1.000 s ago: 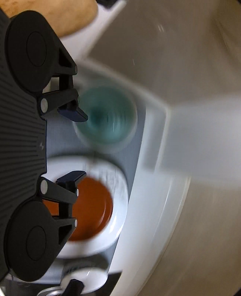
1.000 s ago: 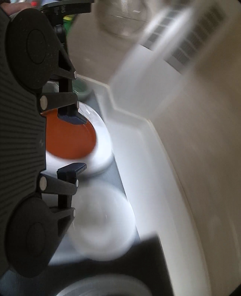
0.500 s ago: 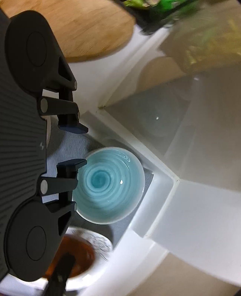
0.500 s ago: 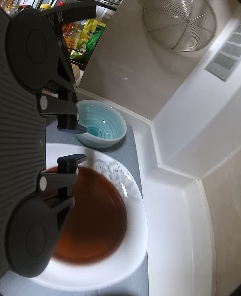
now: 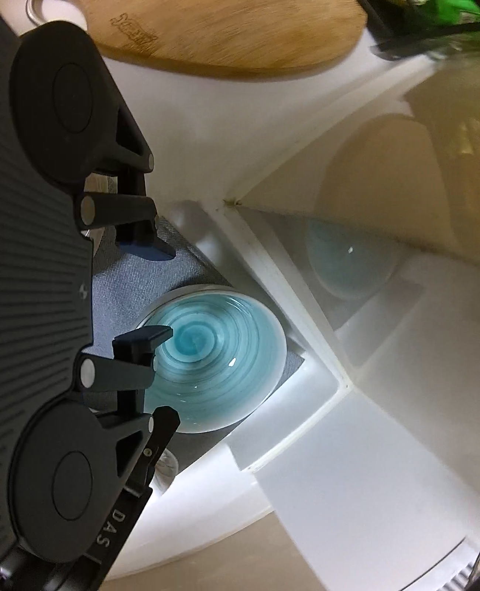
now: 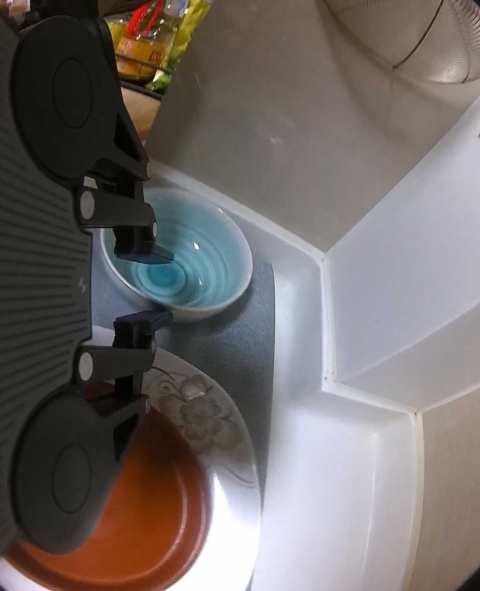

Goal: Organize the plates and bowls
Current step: 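Move the left tool to the teal bowl's rim and grasp it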

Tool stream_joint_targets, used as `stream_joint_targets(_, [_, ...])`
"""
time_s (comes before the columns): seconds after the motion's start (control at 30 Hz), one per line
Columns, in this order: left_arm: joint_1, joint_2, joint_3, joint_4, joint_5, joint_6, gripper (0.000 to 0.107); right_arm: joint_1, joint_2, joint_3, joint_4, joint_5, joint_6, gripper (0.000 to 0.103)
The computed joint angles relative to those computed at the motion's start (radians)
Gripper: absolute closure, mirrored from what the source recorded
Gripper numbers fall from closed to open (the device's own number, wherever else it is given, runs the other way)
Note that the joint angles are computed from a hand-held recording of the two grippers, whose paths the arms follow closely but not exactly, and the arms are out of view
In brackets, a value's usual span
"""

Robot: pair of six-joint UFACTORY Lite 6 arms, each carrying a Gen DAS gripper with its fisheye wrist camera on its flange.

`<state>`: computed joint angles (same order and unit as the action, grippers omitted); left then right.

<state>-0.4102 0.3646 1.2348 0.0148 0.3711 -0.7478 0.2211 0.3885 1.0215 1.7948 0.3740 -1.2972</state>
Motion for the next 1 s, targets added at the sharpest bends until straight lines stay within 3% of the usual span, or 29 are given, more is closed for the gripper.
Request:
stream_joint_targets(0.07, [-0.010, 0.006, 0.007, 0.071, 0.007, -0.061, 0.067, -0.002, 0.025, 0.023, -0.038, -0.013, 0.028, 0.089])
stream_joint_targets(0.2, [-0.004, 0.009, 0.002, -0.036, -0.005, 0.043, 0.083, -0.013, 0.037, 0.027, -0.065, -0.002, 0.010, 0.090])
stream_joint_targets(0.27, [-0.008, 0.009, 0.008, -0.056, 0.022, 0.079, 0.088, -0.007, 0.023, 0.033, -0.170, -0.011, 0.094, 0.091])
stream_joint_targets(0.37, [-0.023, -0.008, 0.002, -0.009, 0.076, 0.059, 0.088, 0.006, -0.021, 0.018, -0.322, 0.005, 0.231, 0.090])
stream_joint_targets(0.6, [0.084, -0.024, -0.042, -0.353, 0.077, 0.356, 0.087, 0.005, -0.044, 0.003, -0.421, 0.035, 0.309, 0.090])
stream_joint_targets(0.77, [0.071, 0.013, 0.010, -0.239, 0.065, 0.243, 0.087, -0.005, -0.016, 0.025, -0.408, 0.034, 0.309, 0.090])
stream_joint_targets(0.9, [0.059, 0.051, 0.023, -0.251, 0.041, 0.240, 0.087, 0.003, 0.005, 0.044, -0.396, 0.019, 0.311, 0.084])
stream_joint_targets(0.97, [0.039, 0.060, 0.027, -0.179, 0.042, 0.180, 0.087, 0.013, 0.013, 0.051, -0.356, 0.002, 0.284, 0.069])
stream_joint_targets(1.0, [0.027, 0.062, 0.026, -0.140, 0.034, 0.143, 0.088, 0.014, 0.022, 0.057, -0.330, 0.009, 0.264, 0.066])
